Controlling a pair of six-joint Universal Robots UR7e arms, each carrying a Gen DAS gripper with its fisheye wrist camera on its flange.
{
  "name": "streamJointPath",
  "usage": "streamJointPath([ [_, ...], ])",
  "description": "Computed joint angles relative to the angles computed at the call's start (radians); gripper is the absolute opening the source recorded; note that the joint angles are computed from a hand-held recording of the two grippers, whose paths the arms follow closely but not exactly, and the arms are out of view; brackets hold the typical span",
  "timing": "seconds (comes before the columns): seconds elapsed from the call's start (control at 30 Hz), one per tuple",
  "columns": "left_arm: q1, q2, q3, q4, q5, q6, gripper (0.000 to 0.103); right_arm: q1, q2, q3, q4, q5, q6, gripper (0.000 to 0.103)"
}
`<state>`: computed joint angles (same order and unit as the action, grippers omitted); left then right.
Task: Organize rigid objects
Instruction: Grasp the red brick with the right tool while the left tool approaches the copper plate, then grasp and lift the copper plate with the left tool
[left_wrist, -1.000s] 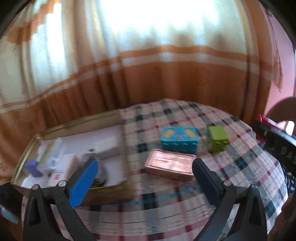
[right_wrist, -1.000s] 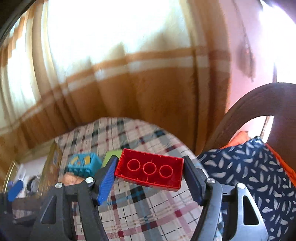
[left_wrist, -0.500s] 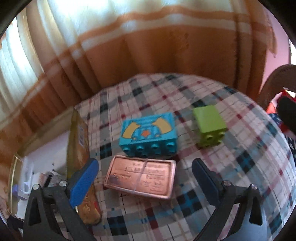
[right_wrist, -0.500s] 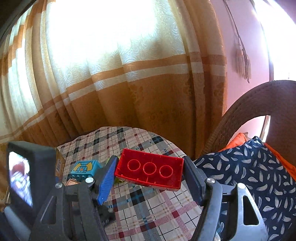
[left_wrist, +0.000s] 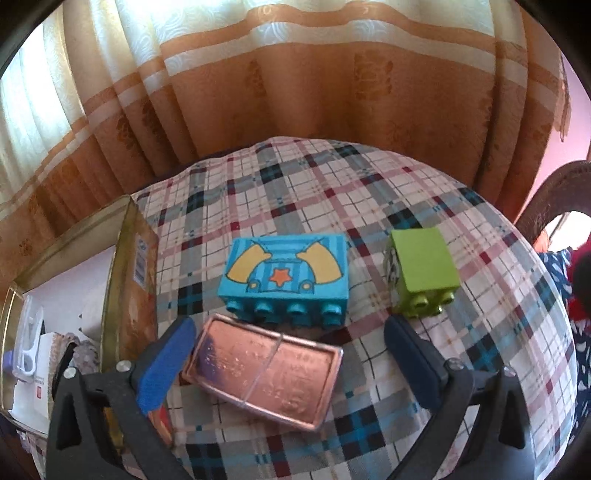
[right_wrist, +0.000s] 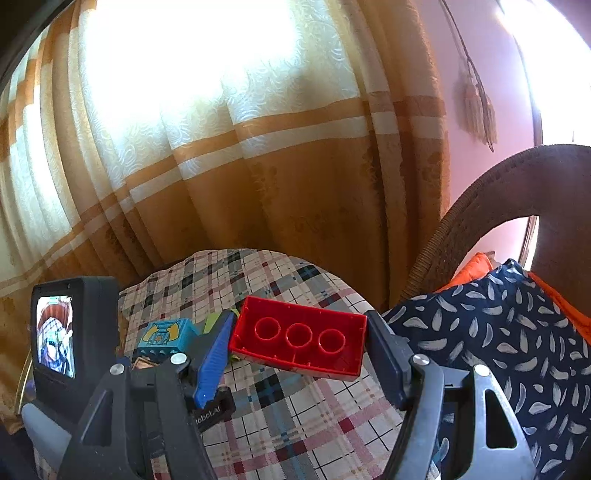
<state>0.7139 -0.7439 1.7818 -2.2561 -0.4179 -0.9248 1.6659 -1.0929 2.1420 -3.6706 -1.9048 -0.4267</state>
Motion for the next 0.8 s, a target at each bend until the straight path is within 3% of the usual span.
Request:
streamJointPath([
  [0.23, -0.028, -0.002, -0.006, 0.12, -0.014, -0.133, 0.102, -0.002, 0.001, 0.005, -0.027, 0.002, 0.008, 0.071],
  [0.37, -0.056, 0.014, -0.002, 0.138, 0.002, -0.156, 0.094, -0.013, -0.009, 0.006, -0.02, 0.008, 0.041, 0.071],
  [0.53, -0.04, 0.0, 0.01, 0.087, -0.024, -0.148, 0.103, -0.01, -0.008, -0.002, 0.0, -0.004, 0.043, 0.071],
  [0.73, -0.031, -0.006, 0.016, 0.051, -0.043, -0.149, 0.103, -0.008, -0.006, -0.006, 0.012, -0.014, 0.042, 0.071],
  [0.8, -0.029, -0.013, 0.041, -0.045, -0.071, -0.107, 0.094, -0.009, -0.008, -0.006, 0.014, -0.015, 0.047, 0.071],
])
